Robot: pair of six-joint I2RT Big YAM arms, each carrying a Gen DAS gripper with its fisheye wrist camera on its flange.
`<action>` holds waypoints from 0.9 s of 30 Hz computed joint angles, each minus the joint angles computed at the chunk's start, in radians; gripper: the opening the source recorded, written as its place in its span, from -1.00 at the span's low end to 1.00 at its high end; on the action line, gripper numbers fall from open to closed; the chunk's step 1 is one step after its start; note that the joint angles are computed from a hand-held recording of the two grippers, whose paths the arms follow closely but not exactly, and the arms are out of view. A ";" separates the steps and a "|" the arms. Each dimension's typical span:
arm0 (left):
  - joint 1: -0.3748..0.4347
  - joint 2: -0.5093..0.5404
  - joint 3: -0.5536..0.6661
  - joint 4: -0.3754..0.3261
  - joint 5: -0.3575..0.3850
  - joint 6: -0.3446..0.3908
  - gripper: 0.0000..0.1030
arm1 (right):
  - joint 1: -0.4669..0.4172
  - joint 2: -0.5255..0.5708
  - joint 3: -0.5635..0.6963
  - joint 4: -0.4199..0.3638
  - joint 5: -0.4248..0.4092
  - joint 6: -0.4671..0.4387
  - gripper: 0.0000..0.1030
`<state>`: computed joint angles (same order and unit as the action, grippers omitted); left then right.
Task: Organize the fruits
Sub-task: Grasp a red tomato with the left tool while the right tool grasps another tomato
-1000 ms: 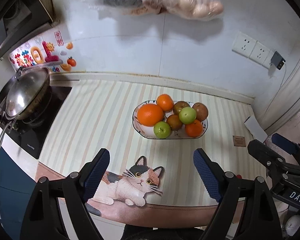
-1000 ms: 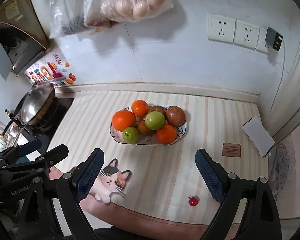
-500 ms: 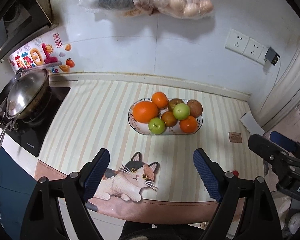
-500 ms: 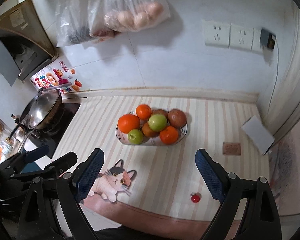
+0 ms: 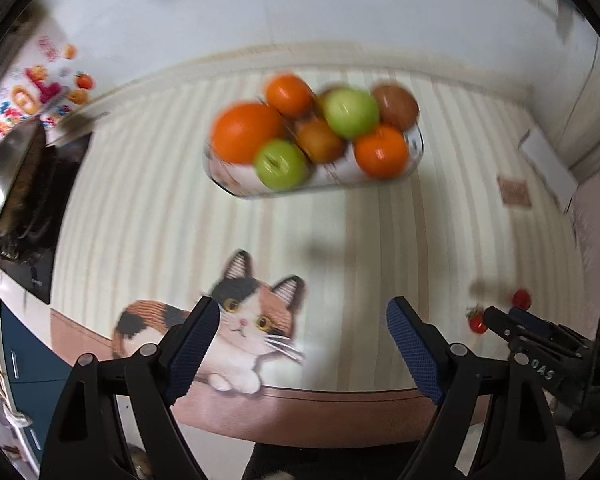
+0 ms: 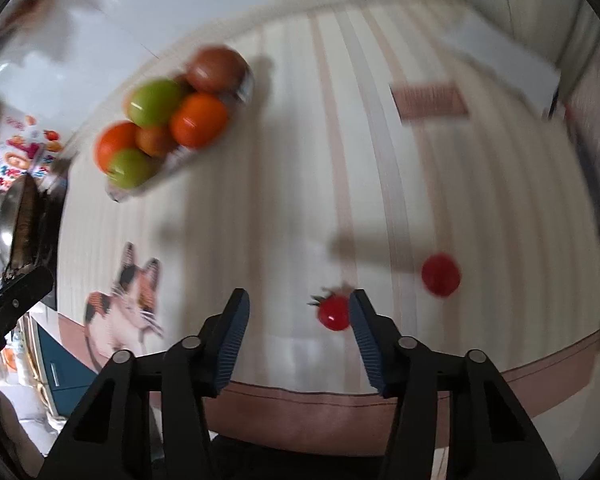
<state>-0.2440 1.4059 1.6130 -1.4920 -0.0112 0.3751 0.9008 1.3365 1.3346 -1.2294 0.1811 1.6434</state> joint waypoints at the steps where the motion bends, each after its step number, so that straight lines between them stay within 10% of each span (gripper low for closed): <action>1: -0.011 0.005 -0.011 0.003 -0.009 -0.002 0.66 | 0.000 -0.003 -0.021 0.022 -0.008 0.004 -0.02; 12: -0.109 0.041 -0.083 0.001 -0.032 -0.007 0.66 | 0.015 -0.014 -0.092 0.056 0.036 0.051 -0.43; 27: -0.351 0.106 -0.079 -0.059 0.134 -0.008 0.66 | 0.091 -0.263 -0.258 -0.156 0.115 0.353 -0.43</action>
<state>-0.5946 1.5114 1.5344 -1.5513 0.1228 0.3675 0.9916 1.0732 1.0764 -1.3856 0.2961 1.9961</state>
